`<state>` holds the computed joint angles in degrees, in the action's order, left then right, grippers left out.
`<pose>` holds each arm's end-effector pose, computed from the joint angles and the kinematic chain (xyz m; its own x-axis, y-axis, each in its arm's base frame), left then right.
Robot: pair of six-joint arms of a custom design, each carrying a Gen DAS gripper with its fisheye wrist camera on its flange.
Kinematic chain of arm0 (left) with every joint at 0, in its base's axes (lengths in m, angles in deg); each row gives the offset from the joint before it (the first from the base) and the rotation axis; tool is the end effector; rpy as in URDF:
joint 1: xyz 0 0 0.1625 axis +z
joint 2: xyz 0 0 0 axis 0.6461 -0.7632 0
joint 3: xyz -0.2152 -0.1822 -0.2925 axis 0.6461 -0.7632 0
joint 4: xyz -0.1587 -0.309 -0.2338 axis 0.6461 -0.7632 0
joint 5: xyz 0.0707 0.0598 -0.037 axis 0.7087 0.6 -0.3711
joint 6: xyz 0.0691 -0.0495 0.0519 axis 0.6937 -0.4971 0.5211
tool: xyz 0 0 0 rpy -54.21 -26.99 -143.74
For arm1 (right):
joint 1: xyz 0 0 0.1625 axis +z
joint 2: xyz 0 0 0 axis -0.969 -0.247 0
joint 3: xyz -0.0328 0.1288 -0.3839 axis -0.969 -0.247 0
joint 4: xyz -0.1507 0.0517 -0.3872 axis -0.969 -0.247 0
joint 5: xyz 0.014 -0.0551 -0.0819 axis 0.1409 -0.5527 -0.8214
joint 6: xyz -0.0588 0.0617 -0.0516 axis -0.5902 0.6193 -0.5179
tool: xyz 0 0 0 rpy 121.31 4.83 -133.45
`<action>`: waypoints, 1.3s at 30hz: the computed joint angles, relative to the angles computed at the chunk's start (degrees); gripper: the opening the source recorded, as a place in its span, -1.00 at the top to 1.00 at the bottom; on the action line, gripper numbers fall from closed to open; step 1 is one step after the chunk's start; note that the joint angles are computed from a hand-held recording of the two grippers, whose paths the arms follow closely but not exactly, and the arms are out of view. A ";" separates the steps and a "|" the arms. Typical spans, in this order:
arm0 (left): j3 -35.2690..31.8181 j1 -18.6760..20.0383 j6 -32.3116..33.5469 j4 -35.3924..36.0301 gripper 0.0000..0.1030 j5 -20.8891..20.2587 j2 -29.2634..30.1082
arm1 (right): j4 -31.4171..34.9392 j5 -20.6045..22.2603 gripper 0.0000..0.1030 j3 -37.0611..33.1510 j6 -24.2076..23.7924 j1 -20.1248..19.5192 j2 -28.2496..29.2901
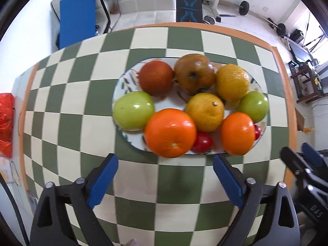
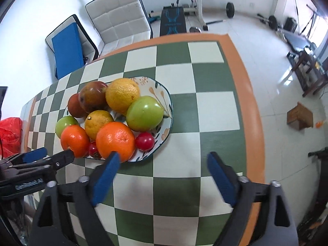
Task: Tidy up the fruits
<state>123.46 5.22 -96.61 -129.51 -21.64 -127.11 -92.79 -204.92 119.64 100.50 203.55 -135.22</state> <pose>-0.1831 -0.4562 0.2341 -0.5541 0.5858 -0.5915 0.5244 0.7974 0.2985 0.3162 -0.3135 0.0891 -0.6517 0.6309 0.4210 0.2553 0.7052 -0.6614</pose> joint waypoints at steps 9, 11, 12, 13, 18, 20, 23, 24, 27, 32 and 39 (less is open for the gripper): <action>1.54 -1.06 1.66 -2.91 -0.90 2.61 -4.12 | 14.55 -2.77 -0.86 -5.53 8.37 3.39 1.19; 1.51 -1.74 1.83 -2.67 -0.90 2.86 -5.57 | 16.68 -3.22 -0.86 -6.61 9.83 4.30 1.54; 1.49 -2.15 1.50 -2.33 -0.90 3.38 -6.26 | 17.90 -3.41 -0.86 -7.19 10.58 4.66 1.70; 1.47 -2.50 1.32 -2.16 -0.90 3.67 -6.98 | 19.92 -3.63 -0.86 -8.12 11.83 5.36 1.97; 0.95 -4.79 0.56 -0.53 -0.90 4.38 -11.29 | 29.88 -4.02 -0.86 -12.86 18.87 9.38 2.93; 0.60 -6.29 -0.04 0.76 -0.90 4.60 -13.42 | 34.86 -4.07 -0.86 -15.20 22.31 11.27 3.37; -0.08 -8.52 -0.86 2.94 -0.90 4.53 -16.34 | 43.40 -3.89 -0.86 -19.71 27.79 14.46 4.54; -0.35 -9.15 -0.87 3.59 -0.90 4.12 -17.21 | 45.28 -3.83 -0.86 -20.80 29.08 15.29 4.87; -1.25 -11.85 -1.37 6.30 -0.90 3.52 -20.20 | 53.75 -3.44 -0.86 -26.20 34.06 18.84 6.82; -3.15 -16.87 -2.60 12.12 -0.90 2.43 -25.16 | 66.92 -2.51 -0.86 -36.73 41.35 24.84 11.30; -7.14 -22.65 -5.97 19.07 -0.90 1.58 -29.22 | 80.86 -1.84 -0.86 -51.12 47.80 30.90 18.23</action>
<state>116.33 -17.43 -102.58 -110.43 -20.06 -156.33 -11.93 -206.76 68.51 148.30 234.45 -116.99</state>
